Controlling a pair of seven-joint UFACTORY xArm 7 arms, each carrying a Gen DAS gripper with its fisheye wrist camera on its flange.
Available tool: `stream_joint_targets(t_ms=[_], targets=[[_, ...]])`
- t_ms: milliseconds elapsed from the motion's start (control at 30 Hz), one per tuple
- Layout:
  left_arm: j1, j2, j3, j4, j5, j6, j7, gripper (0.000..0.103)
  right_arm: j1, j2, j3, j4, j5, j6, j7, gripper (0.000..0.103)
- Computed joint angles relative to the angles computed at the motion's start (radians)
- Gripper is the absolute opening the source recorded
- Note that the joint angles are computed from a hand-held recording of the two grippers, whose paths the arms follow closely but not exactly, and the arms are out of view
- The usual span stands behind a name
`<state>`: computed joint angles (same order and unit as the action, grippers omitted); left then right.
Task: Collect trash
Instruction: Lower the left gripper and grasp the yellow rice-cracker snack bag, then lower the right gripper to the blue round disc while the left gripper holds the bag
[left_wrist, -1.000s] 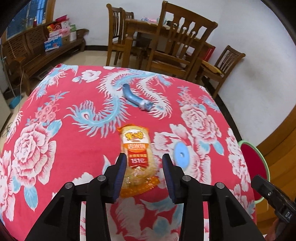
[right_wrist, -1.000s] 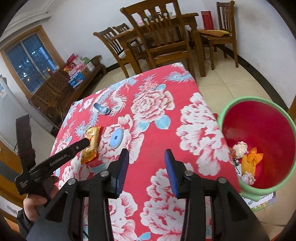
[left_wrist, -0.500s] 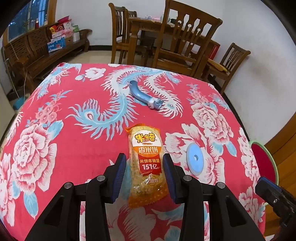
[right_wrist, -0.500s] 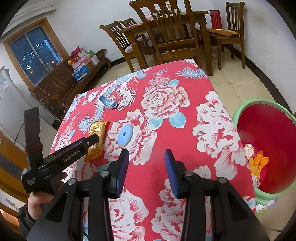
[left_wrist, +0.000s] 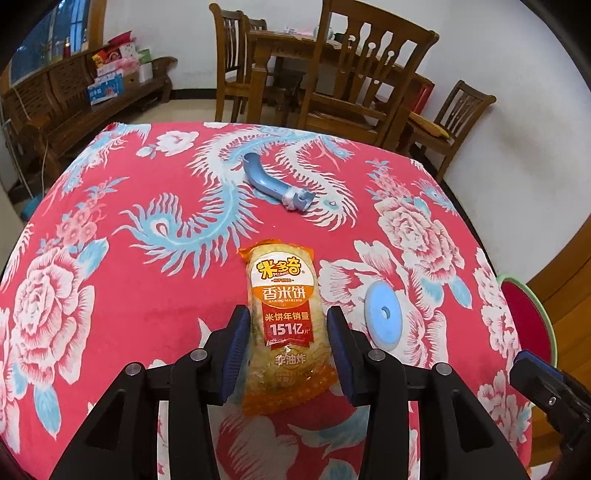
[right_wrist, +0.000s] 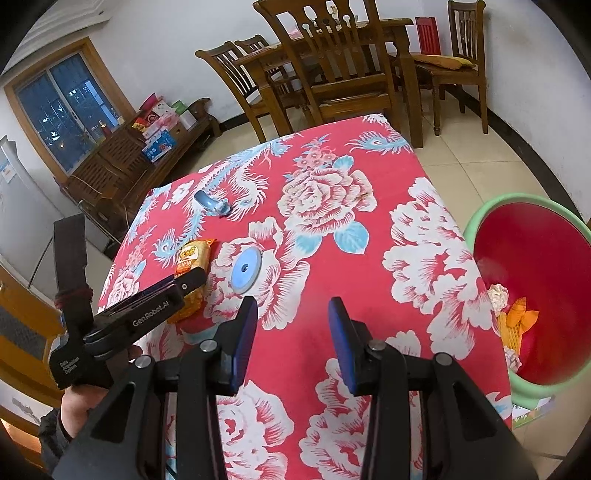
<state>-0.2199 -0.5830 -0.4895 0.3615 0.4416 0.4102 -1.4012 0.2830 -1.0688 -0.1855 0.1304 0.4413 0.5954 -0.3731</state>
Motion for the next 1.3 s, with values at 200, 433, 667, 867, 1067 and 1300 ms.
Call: stream_joint_targets(t_ms=[200, 433, 667, 867, 1067, 1300], targets=[[0.006, -0.004, 0.000, -0.011, 0.002, -0.019, -0.009, 0.041, 0.005, 0.002, -0.005, -0.004, 0.001, -0.002, -0.008, 0.042], [-0.024, -0.080, 0.015, -0.046, -0.037, -0.019, 0.002, 0.039, 0.023, 0.015, 0.006, 0.005, 0.005, -0.010, -0.007, 0.042], [-0.085, -0.207, 0.031, -0.089, -0.103, 0.063, 0.031, 0.039, 0.087, 0.076, 0.027, 0.027, 0.016, -0.055, -0.011, 0.042], [-0.118, -0.303, 0.040, -0.127, -0.142, 0.140, 0.048, 0.039, 0.174, 0.182, 0.045, 0.061, 0.039, -0.129, -0.015, 0.042], [-0.137, -0.375, 0.056, -0.169, -0.170, 0.171, 0.058, 0.039, 0.273, 0.321, 0.060, 0.099, 0.065, -0.217, -0.031, 0.042], [-0.152, -0.435, 0.066, -0.210, -0.196, 0.179, 0.062, 0.039, 0.316, 0.467, 0.105, 0.137, 0.078, -0.310, -0.018, 0.041]])
